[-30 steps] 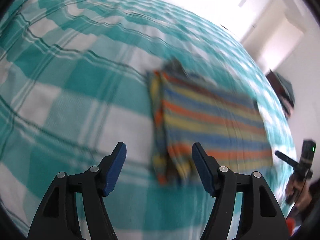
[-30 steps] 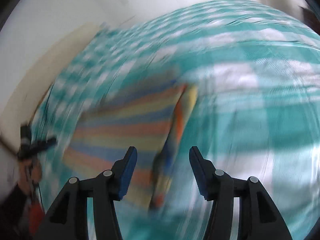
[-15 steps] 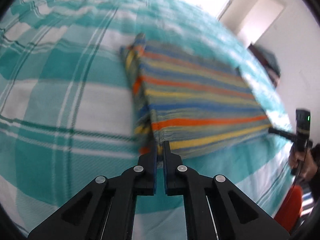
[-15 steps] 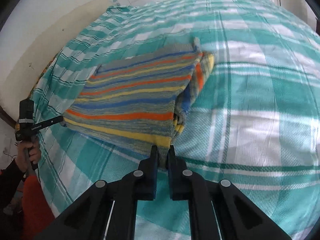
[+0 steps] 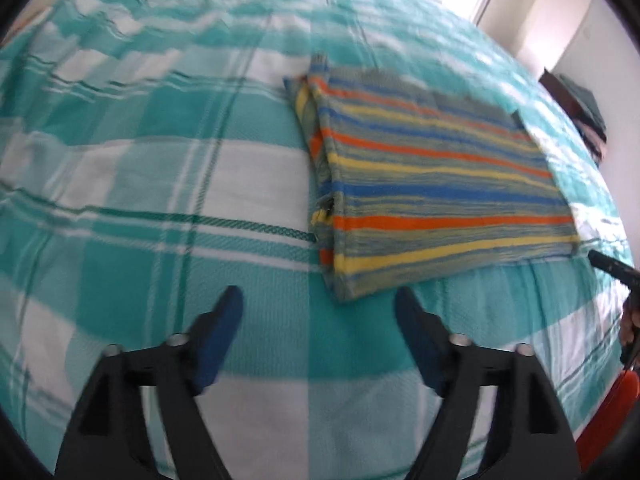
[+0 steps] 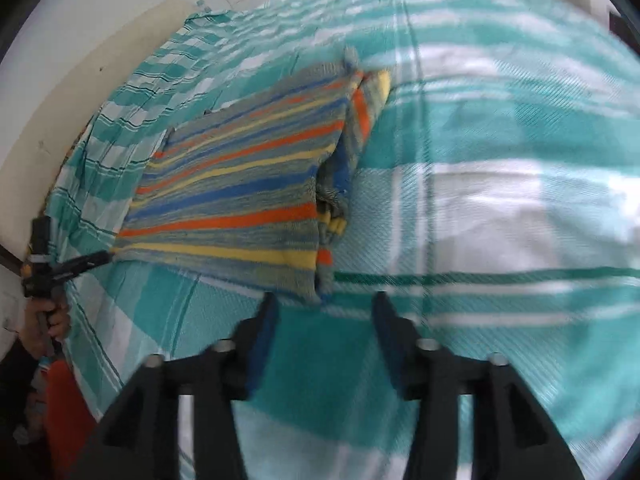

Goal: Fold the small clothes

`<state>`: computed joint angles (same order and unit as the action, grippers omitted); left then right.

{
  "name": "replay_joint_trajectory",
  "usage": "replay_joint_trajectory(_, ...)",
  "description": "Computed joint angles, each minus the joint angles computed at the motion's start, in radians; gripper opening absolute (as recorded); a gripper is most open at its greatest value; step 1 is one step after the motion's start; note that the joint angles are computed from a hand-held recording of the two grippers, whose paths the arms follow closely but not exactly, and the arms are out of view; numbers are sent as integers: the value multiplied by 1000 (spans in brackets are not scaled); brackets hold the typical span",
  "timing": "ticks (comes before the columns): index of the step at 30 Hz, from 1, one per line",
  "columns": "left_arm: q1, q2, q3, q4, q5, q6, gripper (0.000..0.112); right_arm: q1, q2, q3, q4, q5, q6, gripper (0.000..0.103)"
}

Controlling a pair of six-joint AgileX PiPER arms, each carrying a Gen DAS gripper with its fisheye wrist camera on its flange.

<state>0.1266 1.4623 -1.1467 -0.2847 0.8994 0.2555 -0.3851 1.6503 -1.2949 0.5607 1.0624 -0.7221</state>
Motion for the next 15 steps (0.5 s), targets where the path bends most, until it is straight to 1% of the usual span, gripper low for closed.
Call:
replay_joint_trajectory(1,1,-40,30,13,-4,-16,85,7,-42,27,-33,-20,15,53)
replay_joint_trajectory(2,-22,-84,61,54,-11,-73,85,27,-85,57,-77,-50,47,54)
replay_joint_trajectory(4,-76,-150,115,118,-23,-176,86,87,-171,118,-179,-111,151,62)
replay_joint_trajectory(7,-148,-270,208,183,-20,-312,87,189,-281,189,-328,-153,335,69)
replay_joint_trajectory(8,-147,-290,234,177,-28,-320,88,239,-309,202,-391,-154,424,70)
replay_joint_trajectory(9,-162,-308,256,177,-36,-344,88,266,-329,211,-427,-149,475,73)
replay_joint_trajectory(12,-235,-349,315,218,-56,-451,88,386,-414,246,-538,-129,665,73)
replay_joint_trajectory(15,-312,-384,367,279,-66,-549,88,479,-472,270,-638,-102,802,73)
